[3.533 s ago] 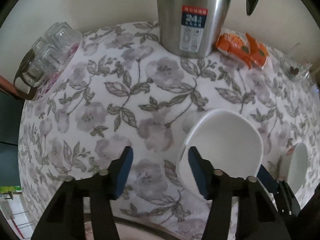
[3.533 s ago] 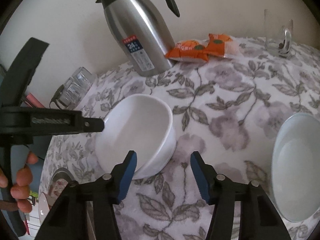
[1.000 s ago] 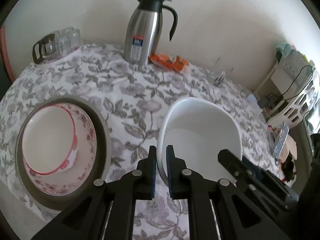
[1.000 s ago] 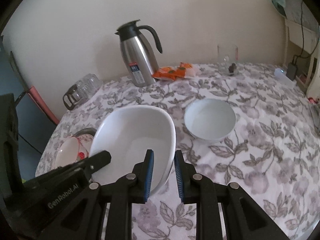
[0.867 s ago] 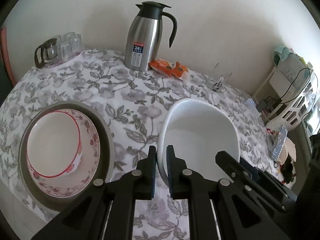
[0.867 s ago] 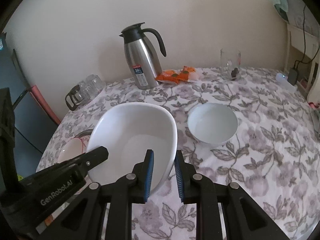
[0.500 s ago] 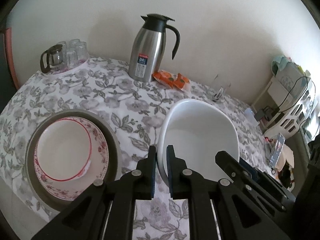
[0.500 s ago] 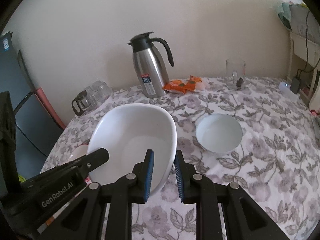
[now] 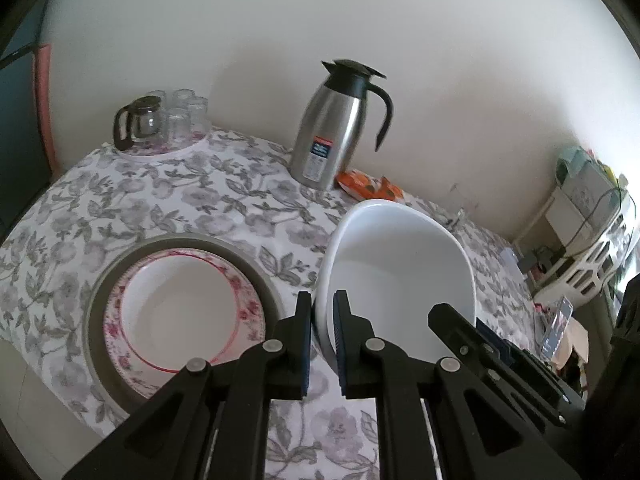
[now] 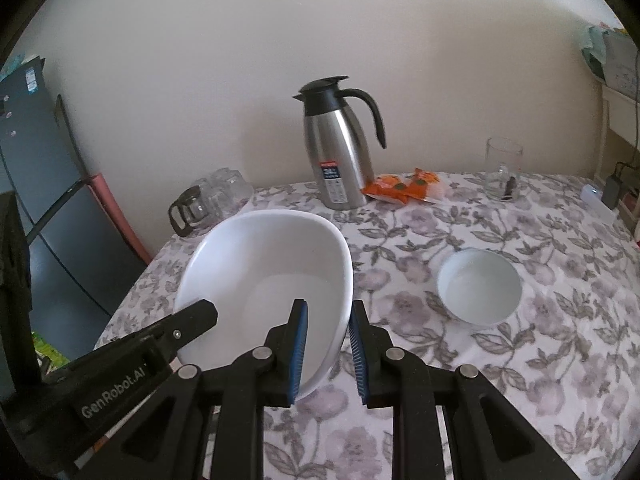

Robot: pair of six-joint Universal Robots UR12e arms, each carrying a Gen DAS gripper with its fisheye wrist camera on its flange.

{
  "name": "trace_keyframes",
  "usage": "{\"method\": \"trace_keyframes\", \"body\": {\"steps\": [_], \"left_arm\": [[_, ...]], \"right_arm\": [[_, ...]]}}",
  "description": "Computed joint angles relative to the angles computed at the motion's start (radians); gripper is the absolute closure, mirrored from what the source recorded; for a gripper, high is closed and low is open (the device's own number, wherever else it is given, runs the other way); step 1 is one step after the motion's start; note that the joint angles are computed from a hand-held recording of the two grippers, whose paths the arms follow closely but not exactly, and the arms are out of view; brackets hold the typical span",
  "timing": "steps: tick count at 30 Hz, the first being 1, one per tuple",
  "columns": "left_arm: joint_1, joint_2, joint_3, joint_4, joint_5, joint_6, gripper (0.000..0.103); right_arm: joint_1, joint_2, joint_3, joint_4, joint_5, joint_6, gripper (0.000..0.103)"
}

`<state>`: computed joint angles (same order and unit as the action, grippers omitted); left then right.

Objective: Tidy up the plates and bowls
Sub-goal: 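Lift and carry the white square bowl over the basin with both grippers, then lower the white square bowl into the red-rim bowl with both grippers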

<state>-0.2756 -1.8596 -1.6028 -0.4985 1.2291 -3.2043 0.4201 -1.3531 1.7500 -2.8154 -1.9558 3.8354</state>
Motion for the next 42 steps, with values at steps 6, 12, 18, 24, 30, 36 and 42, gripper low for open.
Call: {"method": "trace_keyframes", "body": {"steps": [6, 12, 18, 24, 30, 36, 42], "left_arm": [[0.023, 0.004, -0.009, 0.016, -0.005, -0.029, 0.092], [0.043, 0.009, -0.019, 0.036, -0.002, -0.058, 0.092], [0.069, 0.012, -0.030, 0.050, 0.002, -0.090, 0.092], [0.093, 0.012, -0.037, 0.051, 0.012, -0.119, 0.092], [0.109, 0.013, -0.041, 0.044, 0.012, -0.141, 0.091], [0.124, 0.013, -0.045, 0.040, 0.011, -0.164, 0.090], [0.133, 0.003, -0.040, 0.000, 0.004, -0.181, 0.090]], "right_arm": [[0.010, 0.029, -0.035, -0.020, 0.009, -0.019, 0.080], [0.016, 0.053, -0.064, -0.032, 0.024, -0.037, 0.080], [0.026, 0.086, -0.108, -0.033, 0.050, -0.071, 0.080], [0.036, 0.119, -0.148, -0.020, 0.070, -0.097, 0.080], [0.040, 0.143, -0.174, -0.006, 0.092, -0.113, 0.080], [0.038, 0.160, -0.193, 0.016, 0.135, -0.121, 0.080], [0.037, 0.175, -0.208, 0.046, 0.158, -0.120, 0.080]]}}
